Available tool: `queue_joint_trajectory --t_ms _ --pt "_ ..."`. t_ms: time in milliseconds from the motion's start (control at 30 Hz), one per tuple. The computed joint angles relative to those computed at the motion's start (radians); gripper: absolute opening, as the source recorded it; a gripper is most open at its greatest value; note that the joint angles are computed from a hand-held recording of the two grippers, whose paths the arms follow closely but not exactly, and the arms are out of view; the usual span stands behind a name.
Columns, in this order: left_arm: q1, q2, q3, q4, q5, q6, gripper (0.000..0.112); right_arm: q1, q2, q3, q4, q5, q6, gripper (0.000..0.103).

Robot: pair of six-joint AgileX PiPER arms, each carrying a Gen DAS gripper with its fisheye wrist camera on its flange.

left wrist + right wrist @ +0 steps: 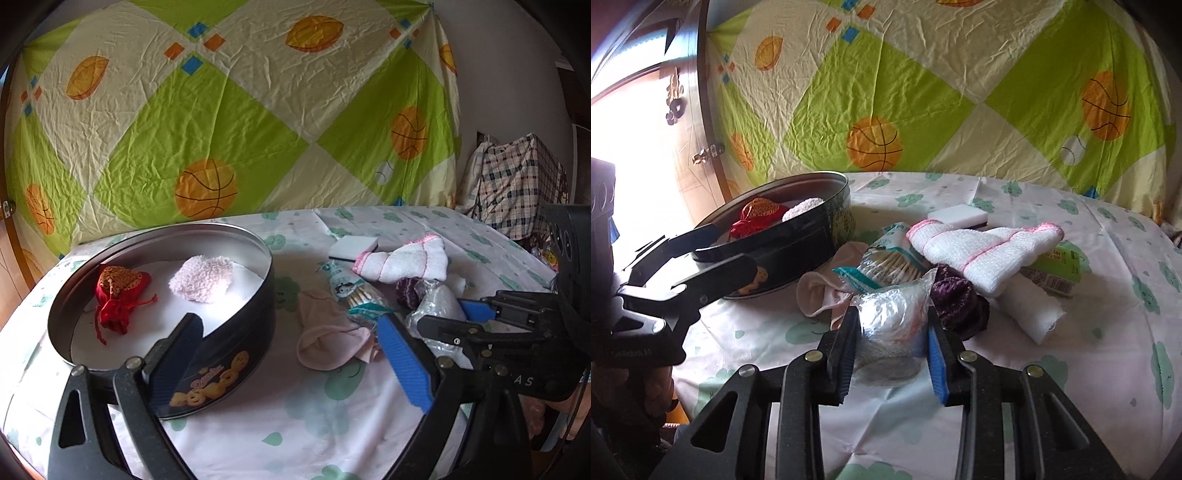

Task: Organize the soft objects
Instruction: 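Grasp the cotton-swab pack with the left tool while the right tool grasps the clear plastic bag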

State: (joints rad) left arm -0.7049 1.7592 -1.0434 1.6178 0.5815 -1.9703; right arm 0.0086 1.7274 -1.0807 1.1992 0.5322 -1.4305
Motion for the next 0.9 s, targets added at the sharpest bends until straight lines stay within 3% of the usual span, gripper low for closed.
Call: queue_joint_trajectory --t_ms 233,333,533,700,900 --pt "0.012 0.099 -0.168 -0.115 -0.039 0.175 0.095 0.001 -0.015 -0.018 0.066 -0.102 0.005 0.036" --pt "0.027 0.15 -0.258 -0.222 -0.07 0.298 0.092 -0.002 -0.022 -0.03 0.07 -0.133 0.023 0.036" --pt "0.044 0.252 -0.432 -0.504 -0.09 0.613 0.084 0.012 -0.027 -0.025 0.247 -0.276 -0.152 0.036" --pt "0.058 0.354 -0.605 -0.752 -0.041 0.884 0.059 -0.001 0.01 -0.066 0.23 -0.263 -0.109 0.037" --pt "0.097 0.416 -0.711 -1.013 -0.018 1.109 0.057 -0.006 0.024 -0.086 0.135 -0.239 -0.011 0.037"
